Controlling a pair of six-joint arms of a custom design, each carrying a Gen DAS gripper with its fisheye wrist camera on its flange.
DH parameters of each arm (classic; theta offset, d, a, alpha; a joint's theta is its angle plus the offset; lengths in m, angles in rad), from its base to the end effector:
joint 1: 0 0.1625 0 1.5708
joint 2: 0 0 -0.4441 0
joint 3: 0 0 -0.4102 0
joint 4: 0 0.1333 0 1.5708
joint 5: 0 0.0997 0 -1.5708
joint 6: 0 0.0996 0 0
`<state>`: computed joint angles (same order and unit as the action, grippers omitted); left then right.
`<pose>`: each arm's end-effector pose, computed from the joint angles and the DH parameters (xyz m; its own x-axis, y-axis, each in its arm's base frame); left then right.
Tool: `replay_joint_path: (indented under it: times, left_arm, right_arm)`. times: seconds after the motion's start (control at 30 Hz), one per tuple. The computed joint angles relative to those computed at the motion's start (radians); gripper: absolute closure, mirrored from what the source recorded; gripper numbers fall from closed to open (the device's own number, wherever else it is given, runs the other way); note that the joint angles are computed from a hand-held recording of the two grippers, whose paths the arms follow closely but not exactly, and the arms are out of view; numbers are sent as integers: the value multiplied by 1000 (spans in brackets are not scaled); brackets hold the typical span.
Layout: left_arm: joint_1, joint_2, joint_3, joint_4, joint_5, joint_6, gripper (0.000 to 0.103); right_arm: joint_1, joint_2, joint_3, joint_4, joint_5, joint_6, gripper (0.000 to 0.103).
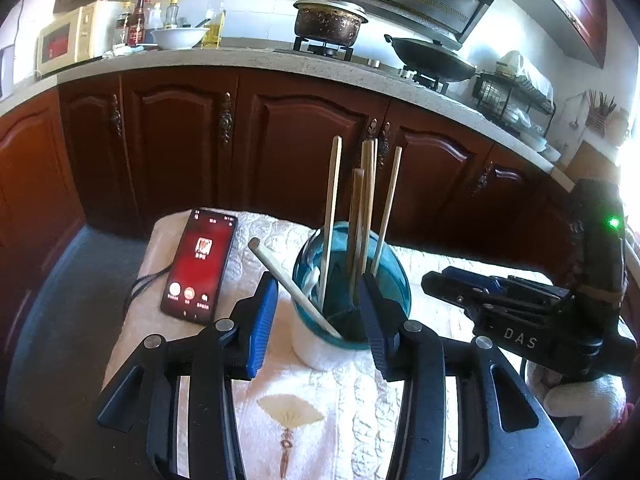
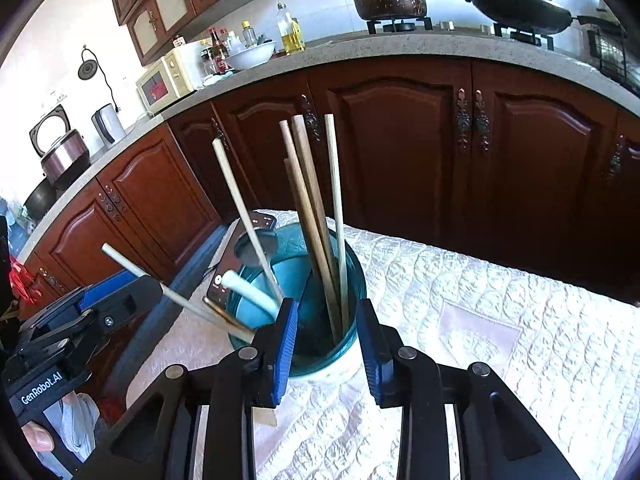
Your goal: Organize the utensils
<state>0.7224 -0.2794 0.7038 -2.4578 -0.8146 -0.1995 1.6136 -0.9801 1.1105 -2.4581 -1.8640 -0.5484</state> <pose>-0.5586 -0.7611 0.0957 -0.8297 0.2192 -0.5134 0.5172 0.6480 -0.5591 0.1383 -0.7868 0.4772 -0.8072 -0.2444 0.5373 -0.5296 0.7018 -0.4764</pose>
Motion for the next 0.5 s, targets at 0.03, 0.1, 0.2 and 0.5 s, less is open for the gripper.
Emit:
replay_joint_path:
  times: [0.03,0.1,0.2,0.5]
  left_arm:
    - [-1,-7,16,-2,2,-8,62]
    - [-6,-17,37,-7,6,-15,62]
    - [-15,-23,62,-30,19,-13,62]
    - [-33,-21,77,-46,48,-2,62]
  right_arm:
    - [0,-10,16,-10,3,3,73]
    - [-1,-24,38,-23,8,12,72]
    - [-2,-41,66,-47,5,13,72]
    - [6,-73,130,-114,-23,12,66]
